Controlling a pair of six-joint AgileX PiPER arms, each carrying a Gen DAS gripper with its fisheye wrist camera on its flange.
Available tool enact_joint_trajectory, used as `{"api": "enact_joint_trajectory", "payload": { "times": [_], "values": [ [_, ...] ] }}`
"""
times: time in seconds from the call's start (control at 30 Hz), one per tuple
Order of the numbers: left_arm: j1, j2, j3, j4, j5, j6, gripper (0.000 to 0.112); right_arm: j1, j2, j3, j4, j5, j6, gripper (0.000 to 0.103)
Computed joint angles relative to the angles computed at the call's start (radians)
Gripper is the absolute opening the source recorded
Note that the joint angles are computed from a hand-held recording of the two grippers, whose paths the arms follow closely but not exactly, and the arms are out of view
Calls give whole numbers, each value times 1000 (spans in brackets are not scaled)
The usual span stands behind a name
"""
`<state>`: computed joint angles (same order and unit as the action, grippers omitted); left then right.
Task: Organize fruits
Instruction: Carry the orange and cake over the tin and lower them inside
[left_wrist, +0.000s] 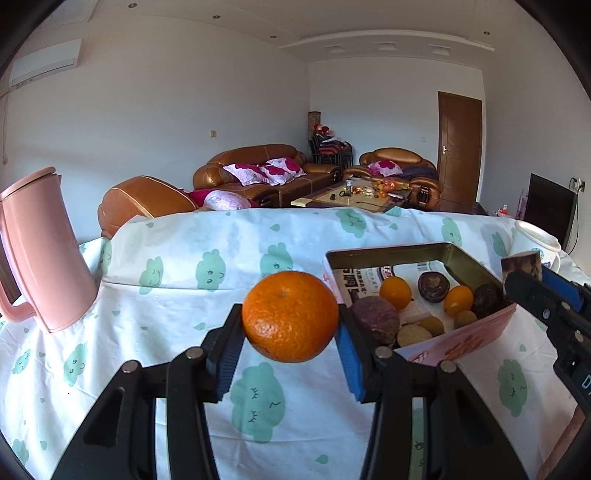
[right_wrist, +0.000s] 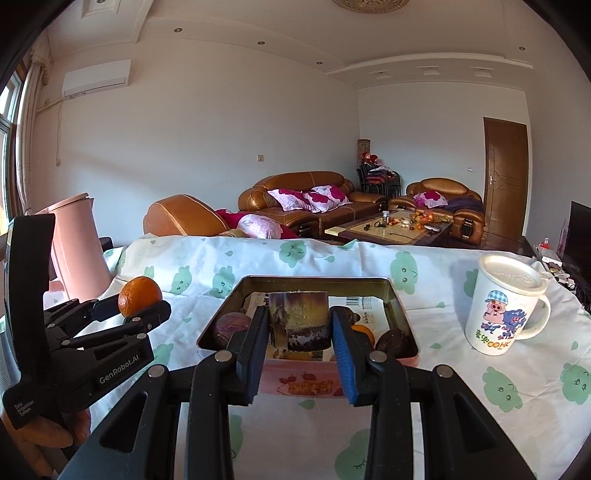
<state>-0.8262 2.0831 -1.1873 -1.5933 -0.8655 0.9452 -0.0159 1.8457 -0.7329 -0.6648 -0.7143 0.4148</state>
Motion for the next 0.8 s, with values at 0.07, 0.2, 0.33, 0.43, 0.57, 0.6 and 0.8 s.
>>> {"api": "enact_joint_trajectory", "payload": {
  "times": [0.07,0.2,0.33,0.43,0.57,0.6,0.8],
  "values": [
    [-9,13,-29,-7,3,20,49,-20,1,-4,-4,-3,1,36],
    [-23,42,-100,-21,11,77,49,-61,9,-22,-18,1,15,36],
    [-31,76,-183,-39,29,144,49,-99,21,-47,-31,11,40,36],
    [-35,101,-242,-51,50,192,49,-122,28,-63,-30,16,47,36],
    [-33,136,-316,-77,64,249,49,-132,33,-67,39,19,-26,36],
    [-28,143,-335,-86,73,263,49,-131,34,-68,55,20,-40,36],
    [-6,187,-431,-136,114,326,49,-131,43,-81,119,27,-101,36]
  ]
}}
